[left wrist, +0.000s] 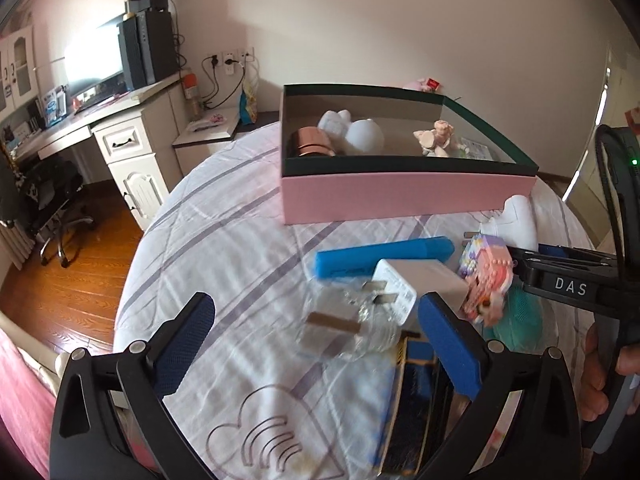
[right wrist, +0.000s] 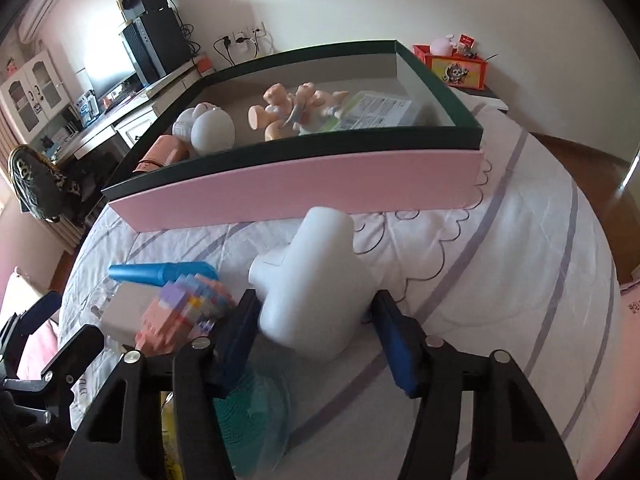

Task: Organize rigid objects
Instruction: 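Grasp the pink block figure with the left tool while the right tool grasps the white plug adapter, then place both held items into the pink box and open both tools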

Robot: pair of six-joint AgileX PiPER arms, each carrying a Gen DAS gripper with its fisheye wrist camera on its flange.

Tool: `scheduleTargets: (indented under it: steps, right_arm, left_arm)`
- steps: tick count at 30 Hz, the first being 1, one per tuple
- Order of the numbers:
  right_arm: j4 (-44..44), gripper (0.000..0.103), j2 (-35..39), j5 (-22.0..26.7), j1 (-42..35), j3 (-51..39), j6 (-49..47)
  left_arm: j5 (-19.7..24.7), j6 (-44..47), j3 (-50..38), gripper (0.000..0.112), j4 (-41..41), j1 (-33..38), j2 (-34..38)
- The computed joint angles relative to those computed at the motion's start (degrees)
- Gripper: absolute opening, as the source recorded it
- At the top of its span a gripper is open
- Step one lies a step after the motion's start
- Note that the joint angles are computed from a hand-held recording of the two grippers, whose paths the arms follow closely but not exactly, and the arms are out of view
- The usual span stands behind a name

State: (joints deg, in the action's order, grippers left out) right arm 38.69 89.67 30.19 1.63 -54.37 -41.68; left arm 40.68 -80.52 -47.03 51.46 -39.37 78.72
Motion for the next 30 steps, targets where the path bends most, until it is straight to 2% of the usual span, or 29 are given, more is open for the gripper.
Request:
scheduleTargets:
  steps: [7,11,15,16,17,18,19,21,22,24,25,28,30]
  right_arm:
    - [4.98,0.058,-3.33,-1.96,-4.75,4.02,-6.97]
    - [7.86,0.058,-4.79,-0.64,-8.2,5.58,-11.14]
    - [10.08,0.058,-5.15,-0.15,-11.15,6.55,-14.26]
    - [10.52,0.058,-4.88,0.27,-11.92,6.41,-15.03]
    - [11.37,0.058,-4.45,0.85,-12.88,6.11,-16.25]
    - [11.72,0.058,-4.48,1.19,-13.35,6.12,-16.66]
    - [11.95,0.058,-4.42,1.77,-13.86,6.03,-17.2]
    - [12.9,0.058,-4.46,2.63,-14.86,6.15,-18.72]
    - [13.02,0.058,-4.39,2.84,-14.97,6.13,-19.05]
    - [13.6,0.058,-4.46,3.06,-15.25,6.35,-19.82]
    - [13.82,0.058,-4.51,3.27,-15.36,6.35,-20.09]
    - [14.62,0.058,-5.17,3.58,-15.67,6.66,-21.24]
    - [14.97,0.058,-5.89,3.72,-15.67,6.86,-21.8]
  left_arm:
    - [-1.24,1.11,-3.82,0.103,0.11,-2.17,3.53]
    - [-1.83,0.11,-6.19,0.103,2.59,-5.02,4.1]
    - [0.48,4.97,-12.06,0.102,-0.05,-6.2,9.52]
    - [0.34,6.77,-13.02,0.094,-1.47,-5.92,10.45]
    - [0.19,9.52,-14.59,0.079,-4.02,-5.34,11.89]
    - [0.07,11.57,-15.79,0.073,-6.01,-4.85,12.98]
    - [0.69,13.26,-17.39,0.067,-7.19,-4.64,14.54]
    - [2.13,13.76,-19.13,0.066,-7.29,-4.84,16.29]
    - [2.23,14.61,-19.93,0.061,-7.96,-4.63,16.89]
    - [1.24,16.29,-20.36,0.042,-9.25,-4.51,17.35]
    - [0.48,17.12,-20.3,0.026,-9.73,-4.64,17.36]
    - [1.81,16.35,-20.75,0.025,-8.45,-6.16,17.67]
    - [1.15,15.09,-19.98,0.026,-8.04,-6.27,16.69]
